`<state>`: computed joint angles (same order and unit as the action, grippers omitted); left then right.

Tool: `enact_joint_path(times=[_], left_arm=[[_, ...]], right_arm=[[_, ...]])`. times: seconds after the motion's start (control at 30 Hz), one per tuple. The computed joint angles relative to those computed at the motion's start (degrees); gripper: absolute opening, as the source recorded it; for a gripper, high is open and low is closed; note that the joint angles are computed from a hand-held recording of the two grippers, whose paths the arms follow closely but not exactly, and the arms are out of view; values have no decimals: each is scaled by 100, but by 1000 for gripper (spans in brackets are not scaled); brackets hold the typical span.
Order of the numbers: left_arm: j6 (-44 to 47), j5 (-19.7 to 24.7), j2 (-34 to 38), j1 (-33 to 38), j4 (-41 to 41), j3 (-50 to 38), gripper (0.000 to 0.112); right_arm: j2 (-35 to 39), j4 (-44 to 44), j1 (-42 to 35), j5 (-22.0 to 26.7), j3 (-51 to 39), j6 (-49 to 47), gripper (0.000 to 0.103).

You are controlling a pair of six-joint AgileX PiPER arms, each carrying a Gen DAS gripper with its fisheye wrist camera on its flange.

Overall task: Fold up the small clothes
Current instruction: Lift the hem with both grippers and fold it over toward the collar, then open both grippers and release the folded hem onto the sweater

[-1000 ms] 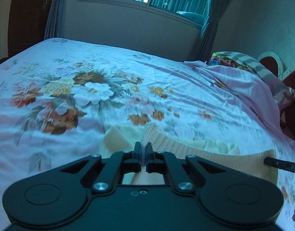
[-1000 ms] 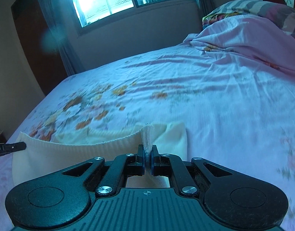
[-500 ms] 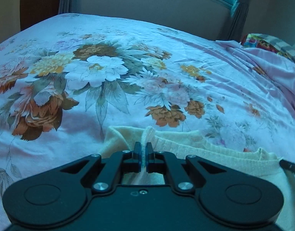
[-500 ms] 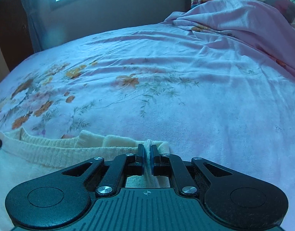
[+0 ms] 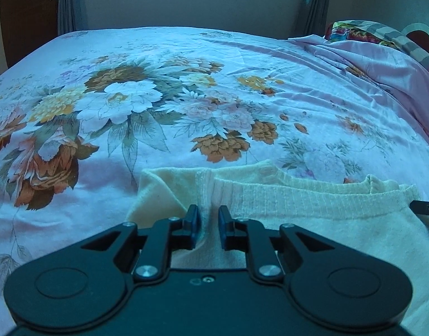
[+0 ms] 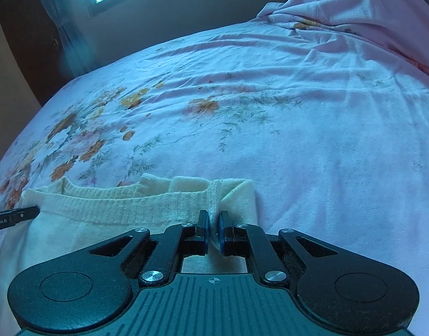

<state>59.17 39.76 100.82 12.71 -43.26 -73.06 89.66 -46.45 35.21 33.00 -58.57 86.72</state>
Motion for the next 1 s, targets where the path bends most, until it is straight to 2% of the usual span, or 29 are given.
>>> enact_joint_path(times=[0.1,0.2,0.27,0.43,0.47,0.53,0.57,0.6,0.7,0.73,0.77,0.8,0.83,0.87,0.93,1.0], left_arm=[[18,-97,3,22,-154,21,2],[102,-170,-87,151,-669,70,2],[114,-148,-80,177,-838,-25,2],[-290,-340,133,50,-756,-190,2],[-464,-451,180,-62,-498,-226,2],[-808,-719,342,-341,322,-263,9],[-753,-950,261,-415,426,-119,10],[-689,-1003,183,-429,428,-29,11],[-394,-770,-85,-266,240,120,22],[-142,-644,-212,-155,62,213,21],[119,-583,-403,-42,-99,385,23],[268,-559,-603,44,-135,562,29],[353,-470,-802,145,-101,717,35],[519,-354,-1024,282,-169,916,37],[1083,80,-1458,626,-403,1321,41],[1340,350,-1886,872,-338,1778,43]], right_arm=[[135,-43,36,15,-133,-20,5],[179,-1057,462,691,-252,834,2],[151,-1523,614,973,-262,1236,2],[471,-1594,526,1250,-415,1367,2],[570,-1550,522,1311,-491,1252,2],[893,-928,317,1173,-751,477,3],[944,-766,295,1208,-821,274,3],[922,-805,343,1304,-850,266,3],[602,-836,514,1533,-767,437,3],[496,-951,673,1740,-730,579,6],[391,-1053,893,1994,-713,692,23],[304,-1132,1104,2197,-685,795,40],[227,-1195,1321,2374,-637,940,72],[114,-1308,1644,2573,-556,1156,76],[45,-1386,2213,2836,-514,1228,76],[128,-1372,2788,3061,-586,1250,68]])
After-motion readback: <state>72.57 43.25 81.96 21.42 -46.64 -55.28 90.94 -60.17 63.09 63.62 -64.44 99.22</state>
